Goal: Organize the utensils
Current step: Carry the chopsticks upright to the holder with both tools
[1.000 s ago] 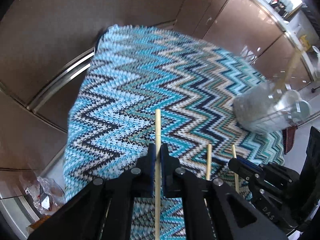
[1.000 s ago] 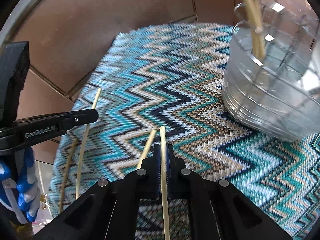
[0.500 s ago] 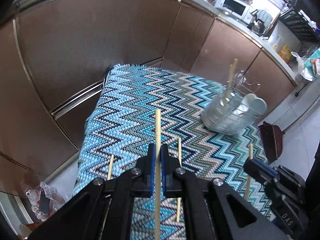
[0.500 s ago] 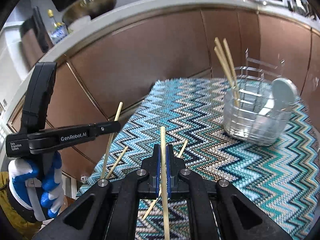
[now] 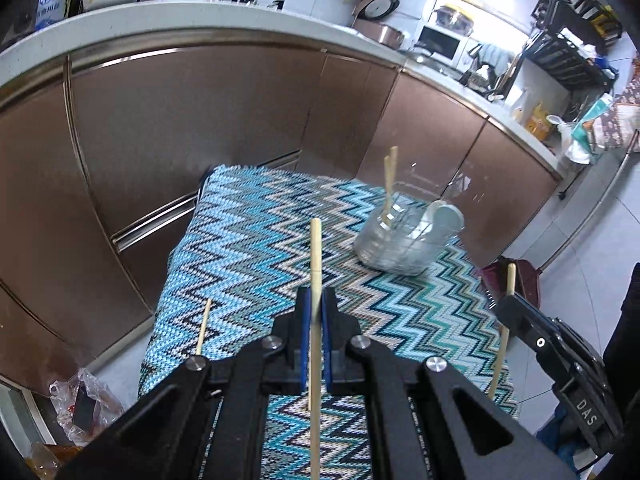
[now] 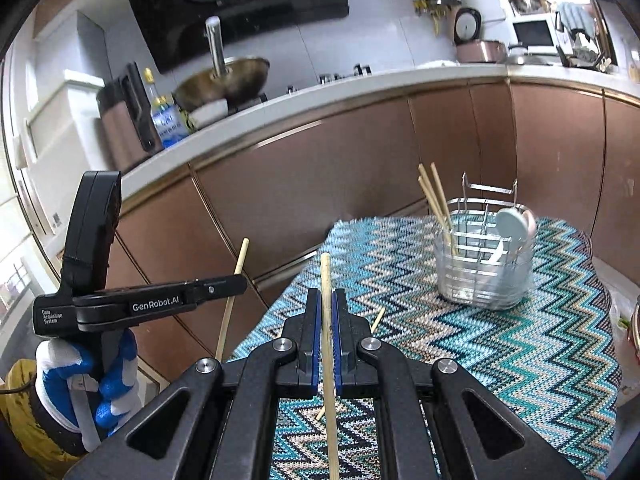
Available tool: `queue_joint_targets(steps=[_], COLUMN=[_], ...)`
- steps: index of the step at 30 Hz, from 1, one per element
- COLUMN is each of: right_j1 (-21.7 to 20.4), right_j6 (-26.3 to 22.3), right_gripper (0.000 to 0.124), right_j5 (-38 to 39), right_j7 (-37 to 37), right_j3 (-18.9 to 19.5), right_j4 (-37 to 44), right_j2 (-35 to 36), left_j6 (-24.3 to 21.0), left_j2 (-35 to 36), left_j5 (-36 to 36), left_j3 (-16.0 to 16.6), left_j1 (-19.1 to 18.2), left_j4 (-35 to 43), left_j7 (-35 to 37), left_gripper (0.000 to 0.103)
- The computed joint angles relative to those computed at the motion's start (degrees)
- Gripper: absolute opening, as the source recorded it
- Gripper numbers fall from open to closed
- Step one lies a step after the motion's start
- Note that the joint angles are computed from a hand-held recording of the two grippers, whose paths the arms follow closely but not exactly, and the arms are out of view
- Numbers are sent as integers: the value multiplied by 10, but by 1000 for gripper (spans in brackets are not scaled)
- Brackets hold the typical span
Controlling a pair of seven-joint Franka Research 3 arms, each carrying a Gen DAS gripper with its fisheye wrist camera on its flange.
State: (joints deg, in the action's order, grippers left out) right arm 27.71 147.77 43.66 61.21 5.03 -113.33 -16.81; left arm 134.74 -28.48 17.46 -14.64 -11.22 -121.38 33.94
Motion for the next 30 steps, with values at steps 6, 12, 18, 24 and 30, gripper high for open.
queue_joint_targets(steps=[6,12,18,24,30], right_j1=[2,-9,-27,-55,-66], right_j6=[31,62,117,207,276], right_gripper=[5,5,5,5,5], right_j5=[27,32,70,98,54], right_j7=[-29,-47,-98,-123,-88], right_j3=[-12,-10,5,46,75], right_j4=[17,91,210,339,434], right_j2=[10,70,169,283,378], left_j6=[46,103,189,273,302], left_j2=[18,88,175,283,394], left_j5=[1,7,56,233,315], left_j3=[4,10,5,10,62], left_j1=[2,12,33,51,10], left_j4=[16,77,158,269,384], left_j7=[-2,10,-8,-141,-201], left_gripper=[5,5,5,5,5])
